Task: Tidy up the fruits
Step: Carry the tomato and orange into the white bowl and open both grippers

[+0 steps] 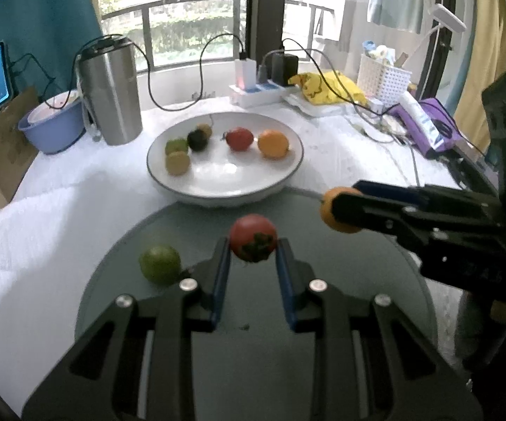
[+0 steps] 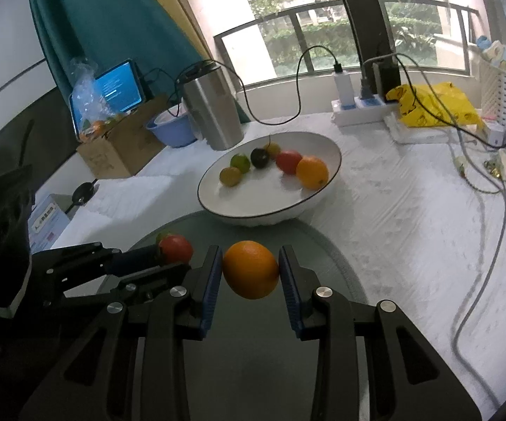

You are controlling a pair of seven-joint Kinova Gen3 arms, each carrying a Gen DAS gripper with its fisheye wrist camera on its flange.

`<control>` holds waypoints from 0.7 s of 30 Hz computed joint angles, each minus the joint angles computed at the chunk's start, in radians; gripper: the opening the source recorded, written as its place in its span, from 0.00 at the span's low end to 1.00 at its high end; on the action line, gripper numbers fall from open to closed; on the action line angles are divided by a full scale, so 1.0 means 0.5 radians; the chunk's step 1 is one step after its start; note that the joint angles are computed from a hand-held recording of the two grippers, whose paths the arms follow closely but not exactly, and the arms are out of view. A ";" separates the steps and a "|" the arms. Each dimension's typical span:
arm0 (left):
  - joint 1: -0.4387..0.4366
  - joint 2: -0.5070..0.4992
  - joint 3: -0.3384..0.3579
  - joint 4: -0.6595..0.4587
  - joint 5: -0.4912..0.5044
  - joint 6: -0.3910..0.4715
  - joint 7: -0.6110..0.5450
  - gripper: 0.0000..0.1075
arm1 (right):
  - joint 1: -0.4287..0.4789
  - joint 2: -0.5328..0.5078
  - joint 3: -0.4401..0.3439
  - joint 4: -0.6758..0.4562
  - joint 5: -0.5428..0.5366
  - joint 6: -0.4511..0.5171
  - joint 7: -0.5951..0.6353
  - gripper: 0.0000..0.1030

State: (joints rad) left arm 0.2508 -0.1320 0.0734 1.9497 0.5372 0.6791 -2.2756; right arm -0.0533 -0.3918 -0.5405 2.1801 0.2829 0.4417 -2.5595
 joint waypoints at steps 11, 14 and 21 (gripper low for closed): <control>-0.054 0.139 -0.014 -0.149 0.131 0.012 -0.184 0.26 | 0.053 0.045 0.017 -0.145 0.129 0.142 -0.012 0.35; -0.087 0.179 0.001 -0.197 0.155 0.003 -0.217 0.26 | 0.054 0.078 0.025 -0.185 0.191 0.153 -0.034 0.35; -0.139 0.305 0.054 -0.308 0.164 -0.016 -0.241 0.26 | 0.004 0.196 0.083 -0.274 0.350 0.158 -0.082 0.35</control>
State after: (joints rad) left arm 0.1815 0.0204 0.1003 1.7956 0.6190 0.6710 -2.3963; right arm -0.0515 -0.2939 -0.4990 2.0428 0.4581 0.5206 -2.6004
